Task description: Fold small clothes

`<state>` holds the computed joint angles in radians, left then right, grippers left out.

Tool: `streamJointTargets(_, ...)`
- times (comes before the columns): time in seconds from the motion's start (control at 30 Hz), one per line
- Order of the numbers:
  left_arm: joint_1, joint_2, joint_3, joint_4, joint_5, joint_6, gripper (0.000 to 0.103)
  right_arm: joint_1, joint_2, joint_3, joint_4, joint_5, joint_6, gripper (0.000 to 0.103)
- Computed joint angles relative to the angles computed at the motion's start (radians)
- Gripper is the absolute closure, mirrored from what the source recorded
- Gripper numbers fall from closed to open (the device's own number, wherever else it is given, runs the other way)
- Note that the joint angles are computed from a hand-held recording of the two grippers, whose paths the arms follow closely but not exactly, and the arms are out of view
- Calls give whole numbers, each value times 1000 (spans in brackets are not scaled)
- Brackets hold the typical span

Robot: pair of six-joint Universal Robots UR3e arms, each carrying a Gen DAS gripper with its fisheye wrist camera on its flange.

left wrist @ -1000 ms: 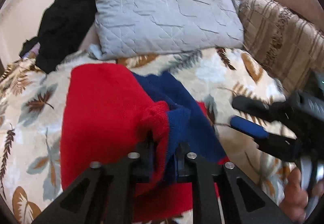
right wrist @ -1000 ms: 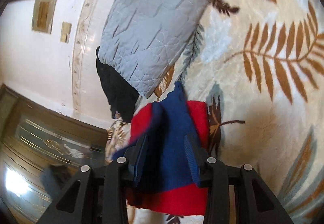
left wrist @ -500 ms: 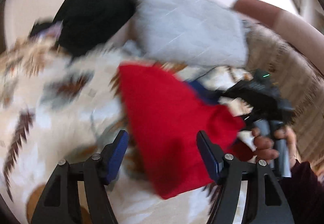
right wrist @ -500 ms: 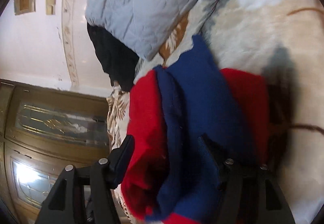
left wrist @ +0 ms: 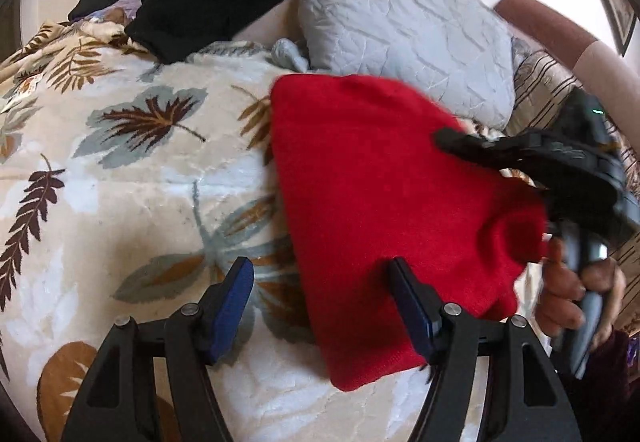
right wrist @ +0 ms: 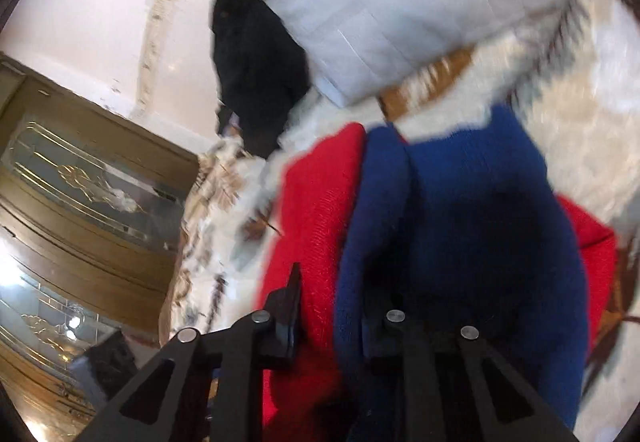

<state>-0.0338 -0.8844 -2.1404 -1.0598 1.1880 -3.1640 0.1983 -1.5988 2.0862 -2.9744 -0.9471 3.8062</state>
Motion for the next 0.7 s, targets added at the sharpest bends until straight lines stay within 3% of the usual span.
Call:
streamJointTargets(0.13,-85,-32,13,70,21,-39,32,40,-235,38,100,-138,-26,80)
streamJointTargets(0.27,-224,-168,32,143,102,-76,29,-60,-445,210,214,-193,-49,80)
streamJointTargets(0.37,-296,-237,45,180,154,-99,29,-189,-480,349,268,-120,-58,80)
streamJointTargets(0.43,-300,-237,54,172,163,-95,28,-280,-514,409,325,1,-79,76)
streamJointTargets(0.47,-290,-234,59,157,156,-91,27,-321,-552,418,370,50,-79,76)
streamJointTargets(0.53,-267,-224,49,147,139,-90,24,-324,-560,345,468,56,-93,71)
streamJointTargets(0.63,-259,-225,40,147,132,-92,22,-193,-484,180,485,-169,-47,71)
streamJointTargets(0.7,-276,-234,43,157,147,-98,22,-208,-515,182,430,-185,-34,70)
